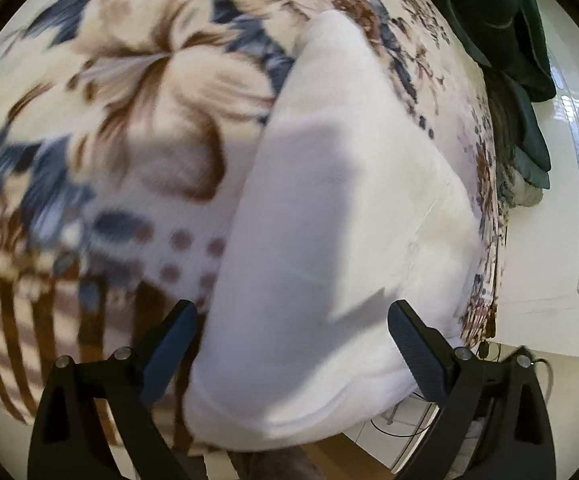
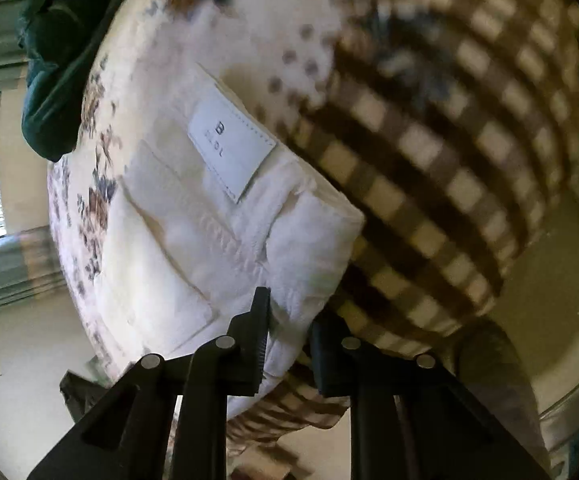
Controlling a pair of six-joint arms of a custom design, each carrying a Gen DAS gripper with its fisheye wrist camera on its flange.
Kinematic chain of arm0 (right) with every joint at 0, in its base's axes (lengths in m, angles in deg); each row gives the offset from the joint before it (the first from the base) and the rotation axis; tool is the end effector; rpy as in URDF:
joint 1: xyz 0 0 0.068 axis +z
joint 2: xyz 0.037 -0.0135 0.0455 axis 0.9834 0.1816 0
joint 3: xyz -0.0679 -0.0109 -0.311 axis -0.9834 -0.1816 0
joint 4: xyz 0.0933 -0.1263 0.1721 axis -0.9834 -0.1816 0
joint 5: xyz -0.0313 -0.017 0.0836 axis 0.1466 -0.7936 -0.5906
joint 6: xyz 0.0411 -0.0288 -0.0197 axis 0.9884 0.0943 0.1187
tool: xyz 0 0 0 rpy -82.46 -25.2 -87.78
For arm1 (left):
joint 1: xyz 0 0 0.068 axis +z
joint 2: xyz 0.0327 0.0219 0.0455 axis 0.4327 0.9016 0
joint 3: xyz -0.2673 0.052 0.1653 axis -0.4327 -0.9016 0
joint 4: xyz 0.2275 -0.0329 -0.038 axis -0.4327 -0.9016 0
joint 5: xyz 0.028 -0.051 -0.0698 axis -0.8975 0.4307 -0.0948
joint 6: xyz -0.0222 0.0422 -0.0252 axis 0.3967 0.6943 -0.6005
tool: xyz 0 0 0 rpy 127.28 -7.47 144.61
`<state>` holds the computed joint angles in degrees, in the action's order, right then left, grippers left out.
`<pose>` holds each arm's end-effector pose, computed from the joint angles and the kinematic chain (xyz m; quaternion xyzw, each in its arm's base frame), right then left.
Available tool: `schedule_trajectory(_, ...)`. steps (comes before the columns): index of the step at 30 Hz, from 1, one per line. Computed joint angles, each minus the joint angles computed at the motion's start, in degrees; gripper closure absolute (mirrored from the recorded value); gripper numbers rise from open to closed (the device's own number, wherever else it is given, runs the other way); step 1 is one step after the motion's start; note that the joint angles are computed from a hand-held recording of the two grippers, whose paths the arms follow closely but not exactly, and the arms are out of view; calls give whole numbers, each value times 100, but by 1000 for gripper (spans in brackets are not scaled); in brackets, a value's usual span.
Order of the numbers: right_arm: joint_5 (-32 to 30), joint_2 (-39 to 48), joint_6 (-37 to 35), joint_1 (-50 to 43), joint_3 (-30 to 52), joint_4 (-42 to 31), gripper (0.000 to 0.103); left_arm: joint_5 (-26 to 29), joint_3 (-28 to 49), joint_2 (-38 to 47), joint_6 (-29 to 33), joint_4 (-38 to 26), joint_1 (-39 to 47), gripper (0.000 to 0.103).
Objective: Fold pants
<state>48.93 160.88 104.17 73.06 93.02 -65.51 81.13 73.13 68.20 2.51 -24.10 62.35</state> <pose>0.1522 0.0021 0.2398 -0.3713 -0.8811 -0.2929 0.0029 0.2284 0.1494 0.2982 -0.1797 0.9464 -0.2683 0.0099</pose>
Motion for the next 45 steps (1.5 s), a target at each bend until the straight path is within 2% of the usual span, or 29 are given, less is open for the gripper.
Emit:
schedule_trajectory(1, -240, 143, -225, -245, -59, 61, 70, 60, 41, 56, -56, 20, -45, 6)
schedule_trajectory(2, -650, 230, -756, -716, -134, -3, 64, 134, 4, 74, -123, 83, -95, 5)
schedule_trajectory(4, -1114, 209, -1273, -1132, -209, -122, 26, 245, -1, 165, -189, 197, -156, 2)
schedule_trajectory(5, -1278, 171, -1499, -1274, -254, -202, 21, 301, -28, 200, -275, 282, -244, 2)
schedule_trajectory(7, -1723, 198, -1745, -1403, -559, -53, 21, 452, -110, 300, -327, 386, -264, 2)
schedule_trajectory(10, -2173, 199, -1160, -856, -1296, 959, 21, 628, -212, 426, -344, 448, -211, 2)
schedule_trajectory(12, -2183, 30, -106, -164, -1842, 2375, 19, 716, -281, 509, -359, 510, -192, 2)
schedule_trajectory(15, -1721, -82, 1571, 732, -2408, 4357, 16, 745, -288, 605, -313, 532, -194, 2)
schedule_trajectory(17, -1518, -124, 2201, 958, -2512, 4848, 15, 787, -247, 649, -336, 511, -213, 1)
schedule_trajectory(18, -1496, -276, 2503, 992, -2516, 4944, 15, 827, -209, 684, -334, 481, -210, 1)
schedule_trajectory(20, -1514, -496, 2570, 1026, -2419, 4803, 15, 889, -181, 737, -350, 470, -198, 1)
schedule_trajectory(24, -1551, -1333, 2657, 1113, -2148, 4002, 16, 977, -156, 836, -325, 444, -137, 1)
schedule_trajectory(28, -1841, -1513, 1229, 639, -1279, 2010, 16, 951, -77, 884, -183, 332, -128, 1)
schedule_trajectory(30, -1606, -1265, 1498, 917, -1091, 2205, 16, 912, -29, 915, -126, 271, -125, 1)
schedule_trajectory(32, -1197, -460, 1477, 1260, -929, 2755, 16, 909, -16, 927, -163, 275, -151, 1)
schedule_trajectory(34, -919, -159, 1321, 1159, -963, 2903, 16, 934, 10, 934, -260, 290, -212, 1)
schedule_trajectory(36, -958, 116, 1456, 896, -1111, 3373, 16, 955, 36, 952, -281, 273, -233, 1)
schedule_trajectory(40, -823, 462, 1647, 1178, -1372, 4120, 15, 929, 8, 1012, -154, 315, -194, 1)
schedule_trajectory(42, -989, 351, 1958, 1365, -1390, 4385, 15, 952, 10, 1041, -128, 314, -165, 1)
schedule_trajectory(44, -1107, 240, 2090, 1669, -1215, 4519, 16, 995, 26, 1079, -108, 285, -128, 1)
schedule_trajectory(45, -1126, 207, 1894, 1861, -974, 4332, 16, 1010, 32, 1099, -86, 268, -110, 1)
